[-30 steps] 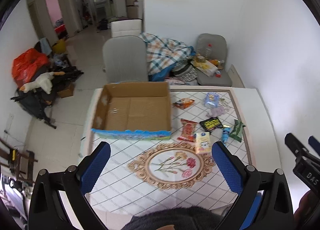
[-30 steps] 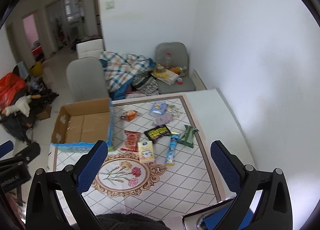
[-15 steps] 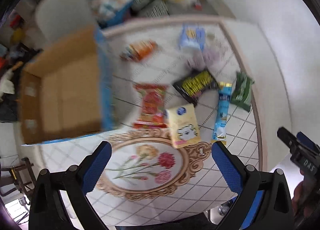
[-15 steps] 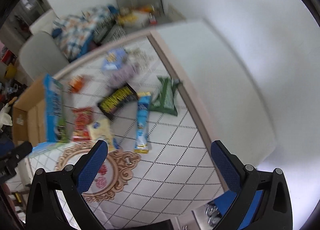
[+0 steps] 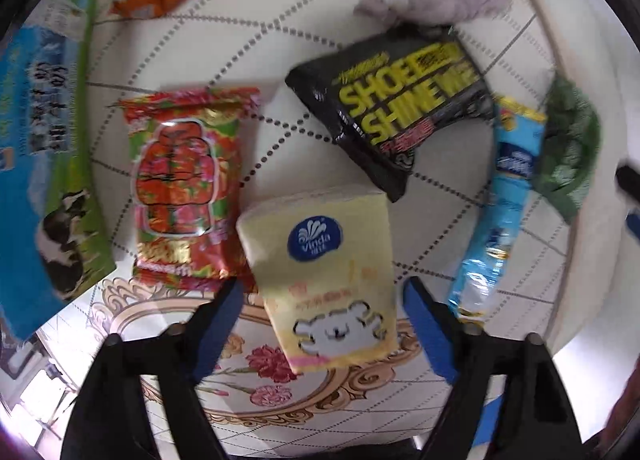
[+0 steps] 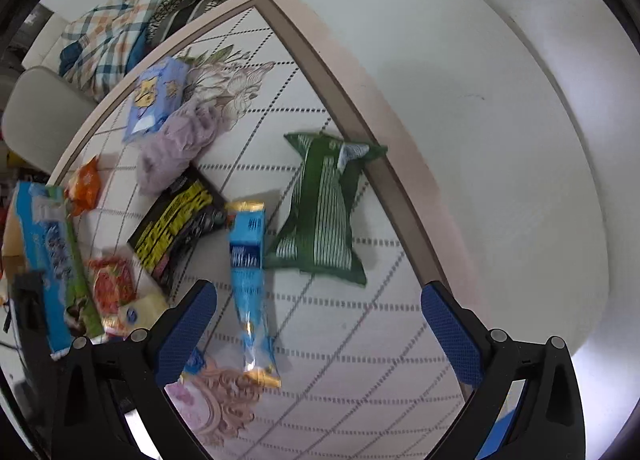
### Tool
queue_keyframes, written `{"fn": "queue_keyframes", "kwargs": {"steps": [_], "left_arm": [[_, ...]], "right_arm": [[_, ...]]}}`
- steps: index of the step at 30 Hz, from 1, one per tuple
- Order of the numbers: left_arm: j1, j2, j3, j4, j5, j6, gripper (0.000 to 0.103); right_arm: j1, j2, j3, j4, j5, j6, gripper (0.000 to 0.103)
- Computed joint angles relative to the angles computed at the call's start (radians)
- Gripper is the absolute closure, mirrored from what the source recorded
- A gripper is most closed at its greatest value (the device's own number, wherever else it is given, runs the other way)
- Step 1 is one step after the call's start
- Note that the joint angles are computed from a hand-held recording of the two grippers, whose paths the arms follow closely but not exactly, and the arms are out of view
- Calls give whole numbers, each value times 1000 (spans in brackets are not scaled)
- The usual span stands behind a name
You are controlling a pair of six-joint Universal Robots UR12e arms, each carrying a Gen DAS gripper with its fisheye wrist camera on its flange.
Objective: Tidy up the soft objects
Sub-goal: 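Grasp the yellow tissue pack with left tool while right tool grasps green wipes pack, then carry both packs into the cardboard box and open both tools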
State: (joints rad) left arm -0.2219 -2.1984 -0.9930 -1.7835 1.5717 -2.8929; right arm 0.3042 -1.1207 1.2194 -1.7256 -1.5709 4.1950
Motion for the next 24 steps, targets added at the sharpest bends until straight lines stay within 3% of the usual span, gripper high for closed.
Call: {"fn": "queue_keyframes", "kwargs": {"steps": [1, 5, 7, 9, 18, 24], "left_arm": [[-1, -3, -1, -4, 2, -2, 39], [-5, -3, -13, 11, 4, -22, 41], [-7, -1, -17, 19, 8, -23, 41], [-11, 1, -15, 29, 23, -21, 42], [-7, 23, 32, 40, -30, -24, 41], [15, 49, 88, 52, -127, 2, 41]], "right_arm": [[-8, 11, -3, -1, 9, 2, 0], [-35, 49, -19, 24, 48, -1, 10], [-45, 65, -23, 38, 70, 3, 25], [-55, 70, -9, 25, 114, 9, 59], [-48, 18, 42, -43, 115, 21, 69], [-9, -28, 32, -111, 112, -4, 69]]}}
